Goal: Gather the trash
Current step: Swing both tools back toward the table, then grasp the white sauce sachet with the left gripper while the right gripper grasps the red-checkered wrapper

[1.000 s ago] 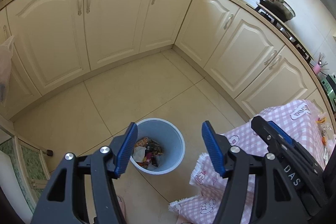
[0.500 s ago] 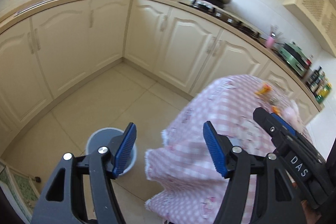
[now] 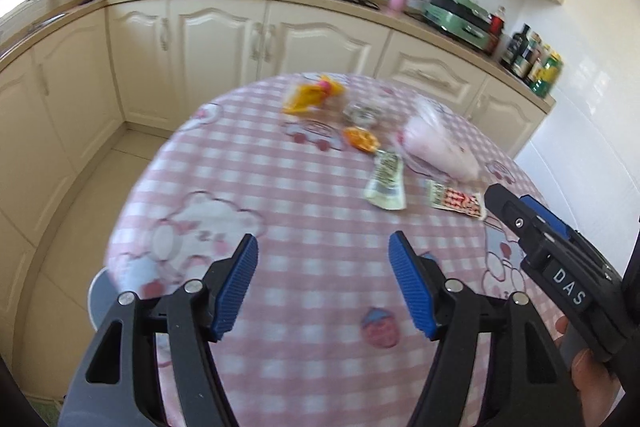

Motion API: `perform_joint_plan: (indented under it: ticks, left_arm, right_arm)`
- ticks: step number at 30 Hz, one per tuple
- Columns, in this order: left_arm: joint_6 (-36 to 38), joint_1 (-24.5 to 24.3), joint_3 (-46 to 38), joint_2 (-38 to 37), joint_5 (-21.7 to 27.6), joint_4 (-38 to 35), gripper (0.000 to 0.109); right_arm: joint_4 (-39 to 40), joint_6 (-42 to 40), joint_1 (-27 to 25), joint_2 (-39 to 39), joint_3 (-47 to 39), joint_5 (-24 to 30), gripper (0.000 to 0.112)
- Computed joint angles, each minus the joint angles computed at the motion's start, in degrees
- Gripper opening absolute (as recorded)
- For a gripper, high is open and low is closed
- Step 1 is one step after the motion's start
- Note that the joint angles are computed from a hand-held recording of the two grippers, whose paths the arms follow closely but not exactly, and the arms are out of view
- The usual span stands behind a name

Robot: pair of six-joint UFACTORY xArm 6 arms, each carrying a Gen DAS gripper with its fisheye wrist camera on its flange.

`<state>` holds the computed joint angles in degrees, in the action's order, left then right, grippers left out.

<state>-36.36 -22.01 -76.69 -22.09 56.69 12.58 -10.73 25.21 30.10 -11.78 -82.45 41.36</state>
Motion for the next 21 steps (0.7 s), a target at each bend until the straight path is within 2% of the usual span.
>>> perform_joint_plan:
  ticks: [7, 14, 19, 21]
  left_arm:
    - [1.64, -1.33, -6.33, 9.60, -0.49, -1.88, 0.067]
    - [2.75, -0.84, -12.04, 16.79, -1.02, -1.49, 0.067]
    - [3.18, -0.95, -14.91, 19.88, -1.00, 0.51, 0.066]
    - [3.82, -1.01, -15.79, 20.64, -0.84, 0.50, 0.053]
  right_arm:
    - [4.50, -3.38, -6.38, 0.62, 1.18, 0.61, 0.061]
    - [11.91, -7.68, -7.93, 3.75, -1.61, 3.22, 0.062]
    - [17.67, -10.69, -8.64, 7.04, -5.31, 7.29, 0.062]
    - [17.62, -10.51, -8.41, 7.32, -5.58, 7.05, 0.062]
